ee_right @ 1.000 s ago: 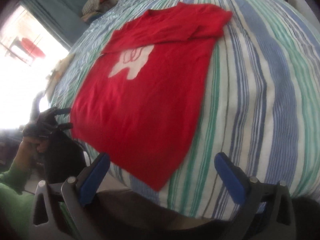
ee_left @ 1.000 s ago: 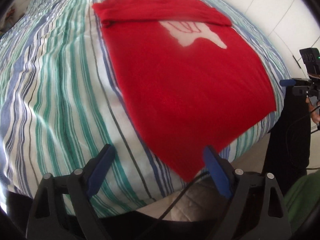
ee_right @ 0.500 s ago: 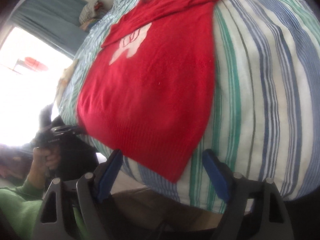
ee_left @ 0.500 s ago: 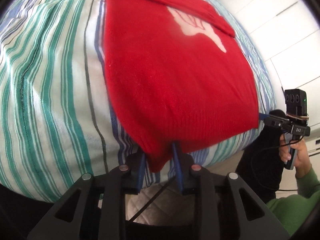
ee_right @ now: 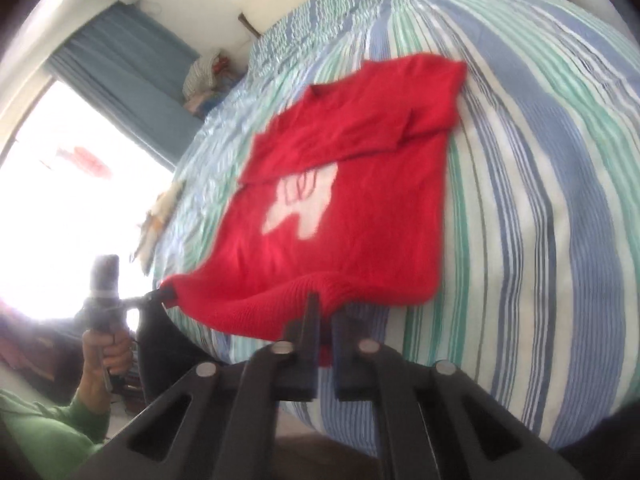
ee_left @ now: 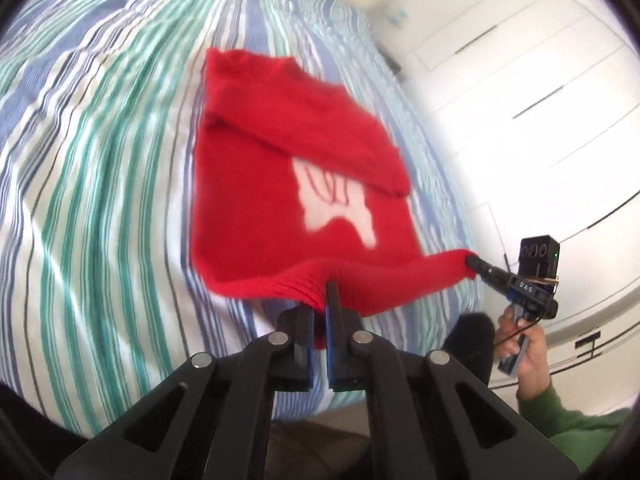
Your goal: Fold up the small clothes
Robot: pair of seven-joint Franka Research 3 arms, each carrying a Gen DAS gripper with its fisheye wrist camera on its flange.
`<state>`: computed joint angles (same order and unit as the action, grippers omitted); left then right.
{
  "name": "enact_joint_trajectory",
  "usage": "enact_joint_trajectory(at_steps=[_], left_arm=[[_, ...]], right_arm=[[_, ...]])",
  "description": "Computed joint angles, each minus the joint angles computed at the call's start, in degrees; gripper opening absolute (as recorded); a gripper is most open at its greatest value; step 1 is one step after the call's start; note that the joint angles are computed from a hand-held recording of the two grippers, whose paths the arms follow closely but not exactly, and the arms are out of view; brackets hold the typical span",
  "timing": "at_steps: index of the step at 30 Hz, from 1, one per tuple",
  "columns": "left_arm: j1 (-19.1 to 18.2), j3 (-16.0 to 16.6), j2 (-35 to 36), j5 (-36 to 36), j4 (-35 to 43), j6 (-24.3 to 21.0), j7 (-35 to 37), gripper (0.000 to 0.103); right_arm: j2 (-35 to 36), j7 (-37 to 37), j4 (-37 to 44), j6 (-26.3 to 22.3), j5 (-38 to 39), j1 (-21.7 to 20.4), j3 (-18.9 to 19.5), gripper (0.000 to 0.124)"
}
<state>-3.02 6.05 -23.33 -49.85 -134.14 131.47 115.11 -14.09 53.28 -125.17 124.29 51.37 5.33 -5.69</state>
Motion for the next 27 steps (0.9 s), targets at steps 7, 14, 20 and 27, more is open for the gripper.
enact_joint_trajectory(at_steps=[7, 14, 20, 27], left_arm=[[2.66, -2.59, 28.11, -2.86, 28.21, 5.14, -1.99, 0.002], [5.67, -6.4, 46.34, 6.59, 48.18, 4.9, -13.3, 0.002], [9.39, -9.62, 51.34, 7.79, 54.43, 7.41, -18.78, 0.052], [13.64, -15.64, 45.32, 9.07, 47.15, 14.28, -12.25, 0.062]], right_arm=[[22.81, 5.1, 25.26, 6.78, 8.64, -0.99, 2.11, 0.004], [47.94, 24.56, 55.34, 5.88, -2.09, -2.19, 4.93, 0.004], [57.85, 31.43, 66.97, 6.58, -1.7, -6.2, 10.16, 0.025], [54.82, 25.33, 64.8, 9.87, -3.57, -9.71, 15.3, 0.037]])
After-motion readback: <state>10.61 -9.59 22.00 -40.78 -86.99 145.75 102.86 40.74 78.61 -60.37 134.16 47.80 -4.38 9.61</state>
